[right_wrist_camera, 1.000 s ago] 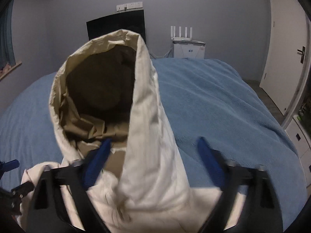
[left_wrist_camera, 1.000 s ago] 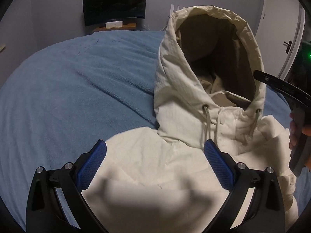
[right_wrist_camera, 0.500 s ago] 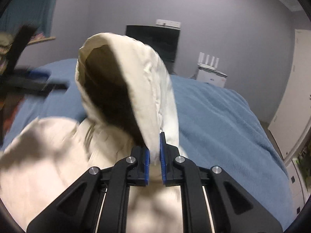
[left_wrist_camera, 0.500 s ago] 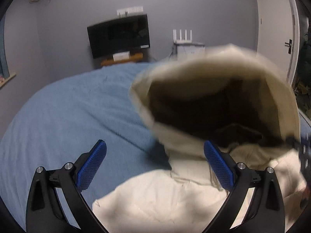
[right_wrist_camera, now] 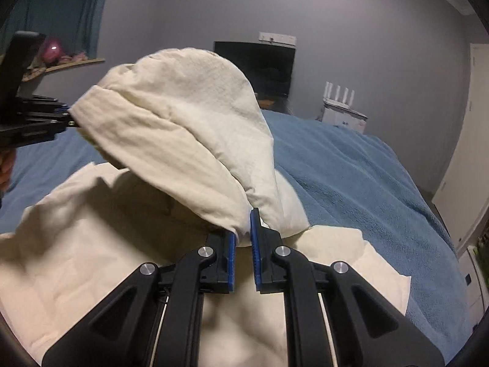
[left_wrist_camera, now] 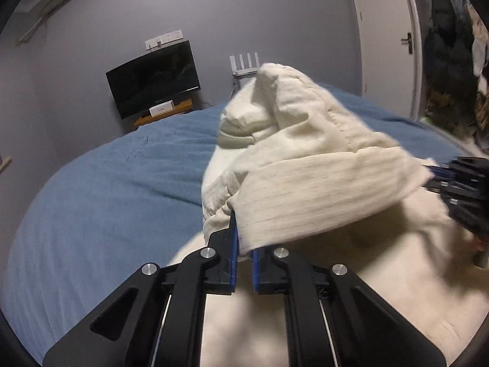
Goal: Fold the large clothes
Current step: 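Grasp the hood with the right tool while the left tool grasps the hood edge, then hold the hood with the left tool and fold it down onto the jacket body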
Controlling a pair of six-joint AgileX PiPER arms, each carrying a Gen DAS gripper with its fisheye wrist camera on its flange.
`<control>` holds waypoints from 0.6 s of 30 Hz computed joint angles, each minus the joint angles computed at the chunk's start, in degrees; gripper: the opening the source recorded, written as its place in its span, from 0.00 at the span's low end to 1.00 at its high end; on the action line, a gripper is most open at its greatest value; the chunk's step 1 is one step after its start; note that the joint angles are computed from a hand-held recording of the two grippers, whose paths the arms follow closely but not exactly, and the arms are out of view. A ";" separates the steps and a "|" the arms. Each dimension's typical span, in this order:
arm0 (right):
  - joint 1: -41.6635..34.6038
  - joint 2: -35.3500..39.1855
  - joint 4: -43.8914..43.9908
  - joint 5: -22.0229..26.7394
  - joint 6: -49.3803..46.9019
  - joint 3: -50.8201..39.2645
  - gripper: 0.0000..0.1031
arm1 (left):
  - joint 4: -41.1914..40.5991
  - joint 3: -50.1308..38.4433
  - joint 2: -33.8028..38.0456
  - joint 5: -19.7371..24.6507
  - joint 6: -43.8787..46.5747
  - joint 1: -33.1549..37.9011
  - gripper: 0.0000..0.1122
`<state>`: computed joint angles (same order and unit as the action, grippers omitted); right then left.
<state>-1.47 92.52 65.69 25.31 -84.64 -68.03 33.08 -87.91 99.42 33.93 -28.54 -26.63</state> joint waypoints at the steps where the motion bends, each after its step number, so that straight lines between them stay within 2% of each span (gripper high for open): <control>1: -0.39 -1.17 0.94 1.17 -1.48 1.25 0.07 | 0.04 3.80 -3.27 -0.37 -0.62 -0.74 0.06; 3: -0.53 -2.95 1.28 2.38 -2.61 3.46 0.07 | -2.18 9.03 -7.66 -0.71 -0.45 -1.54 0.06; 6: 0.78 -3.68 0.26 1.70 -2.95 5.73 0.07 | -3.98 14.39 -10.08 -0.29 -1.21 -2.21 0.06; 10: 3.10 -2.02 -5.09 -0.66 2.32 6.01 0.07 | -8.32 16.96 -6.78 -3.37 0.76 1.16 0.07; 14: 5.07 0.24 -10.51 -4.10 7.02 5.16 0.07 | -6.25 19.16 -4.45 -6.22 -2.80 1.61 0.10; 18: 6.61 1.65 -21.00 -5.23 17.23 3.61 0.08 | -3.35 19.99 -3.65 -6.46 -4.43 0.96 0.11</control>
